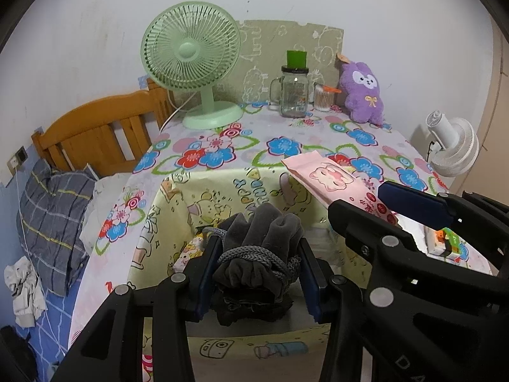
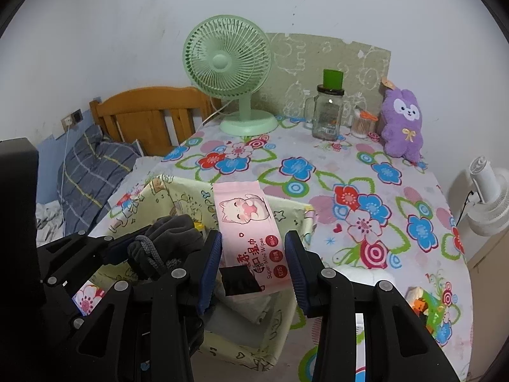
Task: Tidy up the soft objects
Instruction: 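Open the left tool over the box while the right tool releases the wipes pack into it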
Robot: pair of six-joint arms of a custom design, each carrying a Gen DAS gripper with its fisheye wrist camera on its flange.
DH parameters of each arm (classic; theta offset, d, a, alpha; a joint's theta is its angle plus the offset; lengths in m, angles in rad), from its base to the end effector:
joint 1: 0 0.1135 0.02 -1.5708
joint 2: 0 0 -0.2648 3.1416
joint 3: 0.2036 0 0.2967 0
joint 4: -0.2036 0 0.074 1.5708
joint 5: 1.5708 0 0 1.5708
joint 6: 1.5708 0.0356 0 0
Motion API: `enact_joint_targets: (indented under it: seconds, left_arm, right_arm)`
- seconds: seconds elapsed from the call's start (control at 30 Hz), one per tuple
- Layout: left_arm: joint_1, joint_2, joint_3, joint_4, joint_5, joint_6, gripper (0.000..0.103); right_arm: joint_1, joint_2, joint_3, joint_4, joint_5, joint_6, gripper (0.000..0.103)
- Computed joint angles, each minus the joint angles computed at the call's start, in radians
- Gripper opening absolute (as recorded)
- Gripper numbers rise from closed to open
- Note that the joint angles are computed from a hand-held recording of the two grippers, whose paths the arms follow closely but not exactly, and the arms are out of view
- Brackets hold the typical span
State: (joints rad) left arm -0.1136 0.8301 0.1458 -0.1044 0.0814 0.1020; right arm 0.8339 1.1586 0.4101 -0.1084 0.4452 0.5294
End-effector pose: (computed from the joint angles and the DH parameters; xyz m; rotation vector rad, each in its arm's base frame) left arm 0.1800 -0.0235 0.0941 0.2931 2.3402 -0.1017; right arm 0.1707 0.1653 0.1221 -0.1581 2.3201 0.1372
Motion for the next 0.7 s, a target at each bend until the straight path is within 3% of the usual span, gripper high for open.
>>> enact_joint_targets:
  seconds: [0.3,0.4,0.5,0.6,0.7]
  left_arm:
    - [0.053,0.181,0.02,0.106,0.034,0.027,0.051]
    - [0.071,0.211,0.027,0.117,0.047,0.033,0.065]
    - [0.08,0.206,0.02,0.123,0.049,0.041,0.069]
    - [0.088,0.206,0.018,0.126,0.052,0.048,0.081]
    - [0.094,0.217,0.021,0.131,0.05,0.054,0.082]
  right_arm:
    - [-0.007,0.13,0.041,0.042,-0.04,-0.001,0.045]
    - [-0.01,0.154,0.05,0.051,-0.055,-0.005,0.045]
    - [-0.015,0.175,0.058,0.063,-0.076,-0.008,0.045]
    - [-0.023,0.192,0.062,0.079,-0.097,-0.006,0.045]
    - [-0.02,0.202,0.063,0.09,-0.097,-0.003,0.045]
